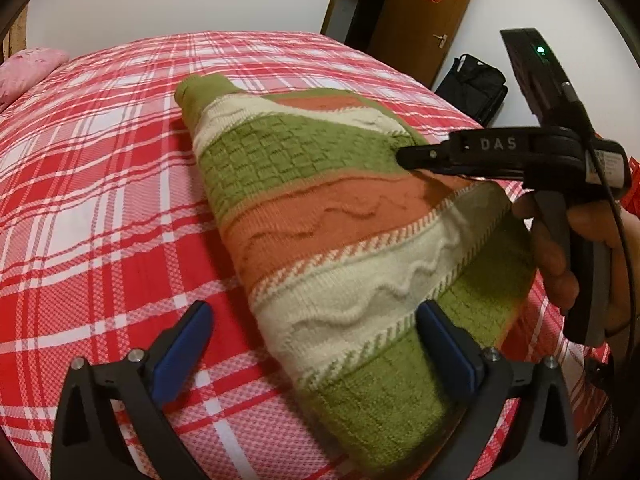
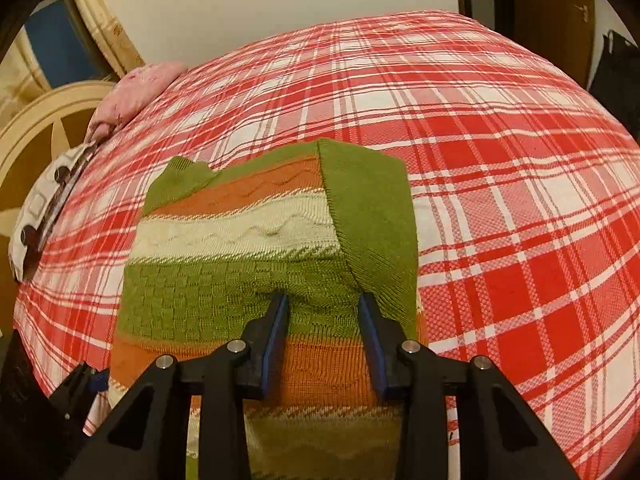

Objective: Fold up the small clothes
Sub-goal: 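Grasp the folded striped sweater edge with the left tool while the right tool grasps its side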

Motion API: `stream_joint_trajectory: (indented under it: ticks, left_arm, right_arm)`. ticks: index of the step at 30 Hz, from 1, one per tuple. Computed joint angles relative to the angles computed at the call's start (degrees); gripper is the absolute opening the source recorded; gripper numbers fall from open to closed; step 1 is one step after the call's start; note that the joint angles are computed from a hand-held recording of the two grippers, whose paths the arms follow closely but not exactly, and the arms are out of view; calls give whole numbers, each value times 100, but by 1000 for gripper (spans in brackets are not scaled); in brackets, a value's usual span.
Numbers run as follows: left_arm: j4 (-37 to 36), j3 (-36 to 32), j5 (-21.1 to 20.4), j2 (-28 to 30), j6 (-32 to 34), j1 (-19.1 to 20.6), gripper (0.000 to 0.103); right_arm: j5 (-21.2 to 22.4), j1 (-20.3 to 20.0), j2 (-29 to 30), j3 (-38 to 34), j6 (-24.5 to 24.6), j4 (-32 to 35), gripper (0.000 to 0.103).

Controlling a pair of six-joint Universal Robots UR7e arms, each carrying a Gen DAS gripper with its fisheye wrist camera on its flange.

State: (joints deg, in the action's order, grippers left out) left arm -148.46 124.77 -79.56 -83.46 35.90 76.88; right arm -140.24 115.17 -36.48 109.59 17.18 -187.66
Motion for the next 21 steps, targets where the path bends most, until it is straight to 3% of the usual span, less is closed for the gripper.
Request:
stream_joint_trajectory:
  ticks: [5, 12, 16, 21]
  left_arm:
    - [-237, 148, -26, -155, 0, 23, 103]
    - [-481, 6, -87, -43, -222, 87, 103]
    - [-408, -61, -126, 72, -209, 62, 103]
    - [-50, -182, -205, 137, -352, 106, 103]
  right_arm:
    - [-1, 156, -32, 242, -400, -620, 39]
    - [0, -24, -302, 672, -493, -1229, 40]
    - [378, -326, -577, 897, -534, -1260, 41]
    - [1503, -804, -874, 987, -537, -1327, 51]
